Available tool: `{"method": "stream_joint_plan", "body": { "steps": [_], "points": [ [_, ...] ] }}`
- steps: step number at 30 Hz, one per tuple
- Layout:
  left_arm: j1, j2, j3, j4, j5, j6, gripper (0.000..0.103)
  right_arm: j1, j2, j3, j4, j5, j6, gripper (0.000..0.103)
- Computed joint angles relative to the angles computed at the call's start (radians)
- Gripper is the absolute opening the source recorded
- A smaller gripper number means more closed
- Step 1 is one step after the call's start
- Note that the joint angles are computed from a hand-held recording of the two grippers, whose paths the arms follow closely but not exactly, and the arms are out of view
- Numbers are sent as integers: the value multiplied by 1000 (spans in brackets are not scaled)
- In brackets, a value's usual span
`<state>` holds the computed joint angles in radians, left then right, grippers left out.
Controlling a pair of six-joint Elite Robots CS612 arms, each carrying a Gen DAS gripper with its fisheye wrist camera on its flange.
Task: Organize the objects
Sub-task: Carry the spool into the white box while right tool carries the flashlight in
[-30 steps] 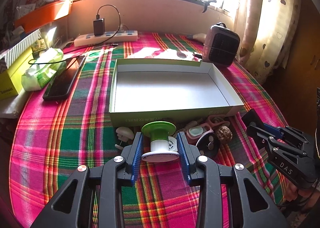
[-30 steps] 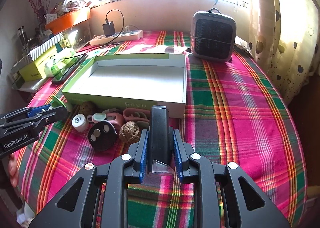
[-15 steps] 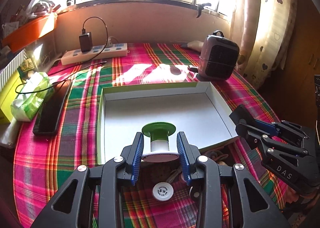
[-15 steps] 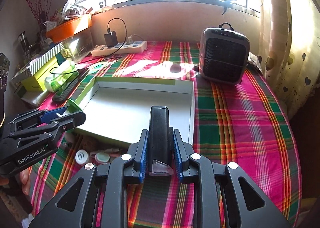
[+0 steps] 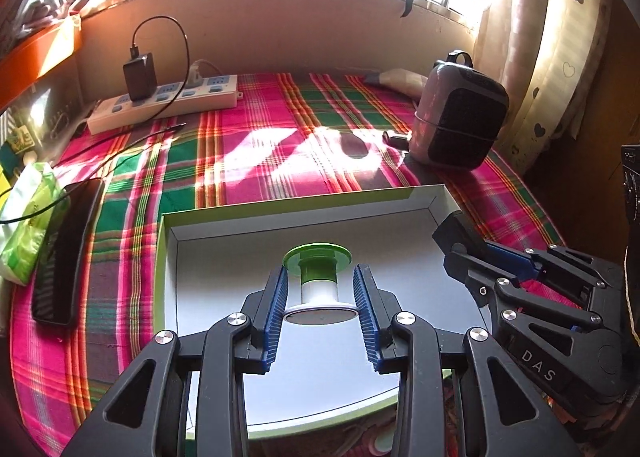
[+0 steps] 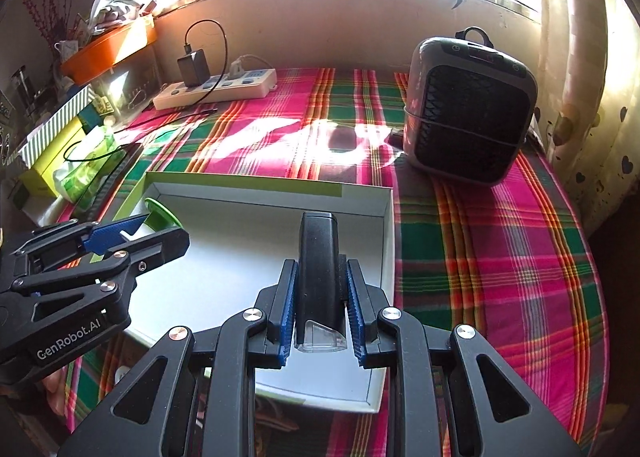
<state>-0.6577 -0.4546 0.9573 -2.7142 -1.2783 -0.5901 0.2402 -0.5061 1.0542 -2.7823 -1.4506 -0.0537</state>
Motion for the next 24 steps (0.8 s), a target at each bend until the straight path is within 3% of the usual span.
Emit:
{"method": "stream_joint_plan", "body": {
  "steps": [10, 24],
  "points": [
    [16, 56, -96, 75, -35, -17, 32, 3, 47, -84, 77, -19, -1, 24],
    [24, 103, -179, 142, -41, -11, 32, 7, 74, -129, 96, -38, -8, 24]
  ]
}}
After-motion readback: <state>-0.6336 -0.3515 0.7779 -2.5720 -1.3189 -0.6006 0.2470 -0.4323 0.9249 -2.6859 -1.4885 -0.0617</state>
